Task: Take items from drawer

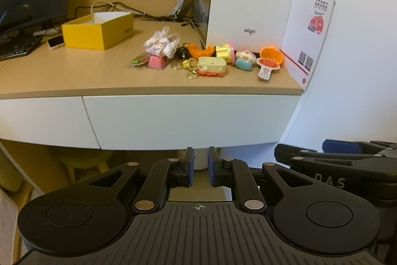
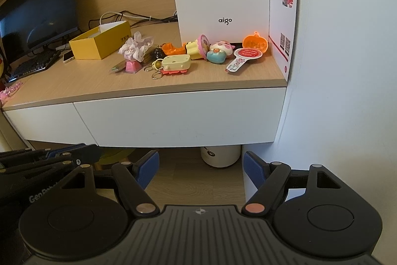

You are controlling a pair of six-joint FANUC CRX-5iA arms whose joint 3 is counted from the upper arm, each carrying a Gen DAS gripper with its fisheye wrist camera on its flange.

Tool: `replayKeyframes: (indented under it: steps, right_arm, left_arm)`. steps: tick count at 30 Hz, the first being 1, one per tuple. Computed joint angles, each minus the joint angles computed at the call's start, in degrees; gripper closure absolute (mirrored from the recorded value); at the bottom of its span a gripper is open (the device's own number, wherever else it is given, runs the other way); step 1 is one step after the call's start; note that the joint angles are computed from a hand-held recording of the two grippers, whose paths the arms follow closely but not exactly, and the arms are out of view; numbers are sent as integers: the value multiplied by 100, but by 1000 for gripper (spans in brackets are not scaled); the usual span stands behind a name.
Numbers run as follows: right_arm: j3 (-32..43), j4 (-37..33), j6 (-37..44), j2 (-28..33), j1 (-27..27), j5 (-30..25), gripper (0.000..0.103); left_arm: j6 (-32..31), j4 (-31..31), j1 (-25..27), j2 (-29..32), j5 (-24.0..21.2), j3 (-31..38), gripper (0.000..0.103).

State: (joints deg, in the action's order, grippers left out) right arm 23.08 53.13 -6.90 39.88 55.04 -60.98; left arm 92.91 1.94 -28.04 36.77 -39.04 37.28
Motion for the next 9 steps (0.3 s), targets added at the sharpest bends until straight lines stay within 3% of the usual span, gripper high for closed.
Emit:
replayKeyframes:
  steps: [6, 9]
  right_arm:
    - [-18, -32, -31, -15, -17, -20, 27]
    - [-38, -58, -52, -31, -33, -18, 27]
  left_arm:
    - [-350, 410, 36, 93, 13, -3, 89]
    - [-269, 220, -9, 135, -61, 117, 89]
